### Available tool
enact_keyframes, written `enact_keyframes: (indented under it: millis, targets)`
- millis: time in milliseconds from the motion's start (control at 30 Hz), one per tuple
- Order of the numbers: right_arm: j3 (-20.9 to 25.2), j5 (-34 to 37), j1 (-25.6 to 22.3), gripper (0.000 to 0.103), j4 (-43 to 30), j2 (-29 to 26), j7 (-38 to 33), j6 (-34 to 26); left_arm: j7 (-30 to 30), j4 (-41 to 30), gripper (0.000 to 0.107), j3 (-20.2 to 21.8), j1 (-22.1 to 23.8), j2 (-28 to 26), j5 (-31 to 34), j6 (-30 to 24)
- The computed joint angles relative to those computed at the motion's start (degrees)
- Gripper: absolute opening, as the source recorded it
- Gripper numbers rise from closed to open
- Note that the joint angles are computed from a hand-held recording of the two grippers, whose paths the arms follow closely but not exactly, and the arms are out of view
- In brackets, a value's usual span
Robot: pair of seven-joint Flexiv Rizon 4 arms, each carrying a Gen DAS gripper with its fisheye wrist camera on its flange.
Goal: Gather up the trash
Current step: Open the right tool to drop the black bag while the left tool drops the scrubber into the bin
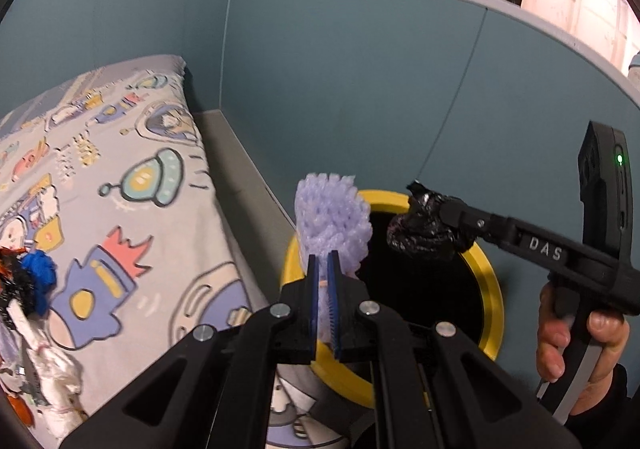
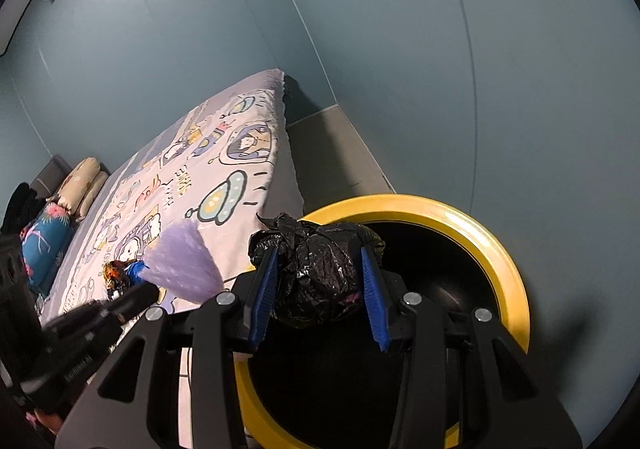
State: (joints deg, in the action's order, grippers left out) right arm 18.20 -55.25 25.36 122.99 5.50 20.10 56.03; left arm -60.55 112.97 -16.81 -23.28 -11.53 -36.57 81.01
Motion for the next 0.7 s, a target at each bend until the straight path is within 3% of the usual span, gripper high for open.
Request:
enact_keyframes:
  millis: [300,467,500,600,700]
  targets:
    - [-0.34,0.06,-1.11,0.040,1.98,0.47,2.79,2.86,-1.06,-0.92,0.005,-0.93,-0.63,-2.80,1.45,-1.45]
    - [-0.27,-0.05,-1.39,0.046,2.10,0.58,3.57,3.02,-1.16,-0.43,0.008,-1.41,-0.24,-2.48,1.62,-1.65]
    - [-0.25,0.18,-1.42,0.047,2.25,0.70,3.40,3.01,-0.38,-0.07,0.014,-1.92,0.11,-2.25,0.61,-1.49]
    - [0.13,1.13,-1.21,0.054,2.17,1.03,3.00,1.67,-0.28,0.90,0.047,-1.64,0.04,-1.38,-0.55,-0.26]
    - [0.53,2.01,-0.95,0.054,1.96,1.34,2.93,0.13,0.65,2.20,0.052,-1.70,0.33,-0.17,-1.81,1.68]
